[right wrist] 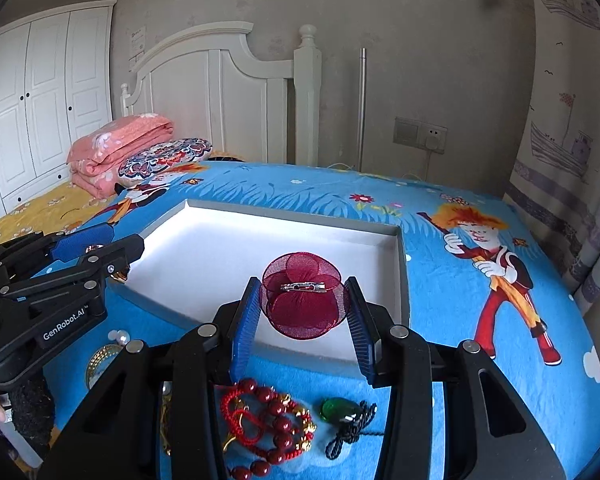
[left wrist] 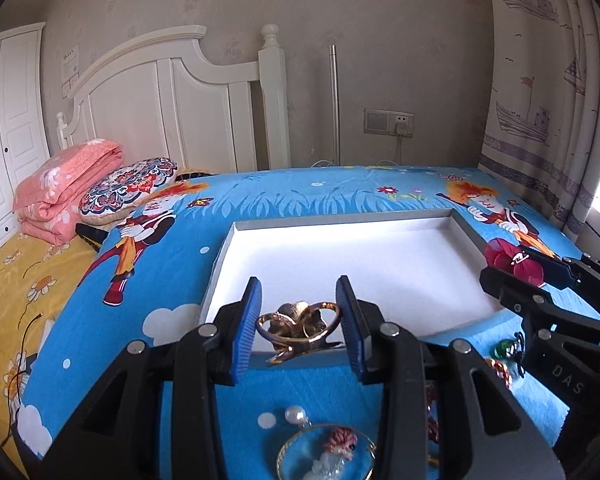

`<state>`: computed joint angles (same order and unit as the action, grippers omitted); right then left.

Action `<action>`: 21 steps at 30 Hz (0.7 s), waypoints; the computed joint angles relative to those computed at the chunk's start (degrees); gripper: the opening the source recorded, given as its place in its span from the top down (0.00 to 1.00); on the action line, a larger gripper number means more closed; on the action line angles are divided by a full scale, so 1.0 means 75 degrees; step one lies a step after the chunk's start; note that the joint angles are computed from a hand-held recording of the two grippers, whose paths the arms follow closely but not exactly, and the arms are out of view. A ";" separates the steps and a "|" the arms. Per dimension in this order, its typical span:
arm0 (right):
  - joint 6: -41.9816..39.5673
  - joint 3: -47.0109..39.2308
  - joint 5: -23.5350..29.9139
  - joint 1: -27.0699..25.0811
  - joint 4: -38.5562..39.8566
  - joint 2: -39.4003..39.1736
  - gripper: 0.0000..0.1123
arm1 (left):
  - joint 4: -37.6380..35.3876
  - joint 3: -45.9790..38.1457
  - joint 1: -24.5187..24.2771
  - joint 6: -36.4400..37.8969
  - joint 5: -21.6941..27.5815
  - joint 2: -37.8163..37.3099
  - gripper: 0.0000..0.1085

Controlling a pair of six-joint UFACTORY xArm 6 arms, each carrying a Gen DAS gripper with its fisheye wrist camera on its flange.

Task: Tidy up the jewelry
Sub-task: 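Carry the rings into the tray and open the left tool while the right releases the brooch there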

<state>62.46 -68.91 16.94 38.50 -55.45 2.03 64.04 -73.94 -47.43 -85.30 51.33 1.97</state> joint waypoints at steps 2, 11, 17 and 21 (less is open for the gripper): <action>-0.0126 -0.0392 0.0083 -0.0043 0.0169 0.0299 0.63 | -0.0156 -0.0331 0.0220 0.0224 -0.0018 0.0249 0.66; -0.0529 -0.1870 0.0742 -0.0059 0.0319 0.1477 0.63 | -0.0673 -0.1578 0.0856 0.1007 0.0074 0.1235 0.65; -0.1115 -0.2416 0.1070 -0.0126 0.1094 0.2007 0.63 | -0.0947 -0.2049 0.1071 0.1318 0.0174 0.1676 0.65; -0.1192 -0.2610 0.1220 -0.0137 0.1176 0.2166 0.62 | -0.1018 -0.2099 0.1154 0.1333 0.0152 0.1799 0.65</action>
<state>53.52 -88.49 26.10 37.47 -46.63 18.27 56.40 -89.68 -38.78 -75.31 52.47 15.46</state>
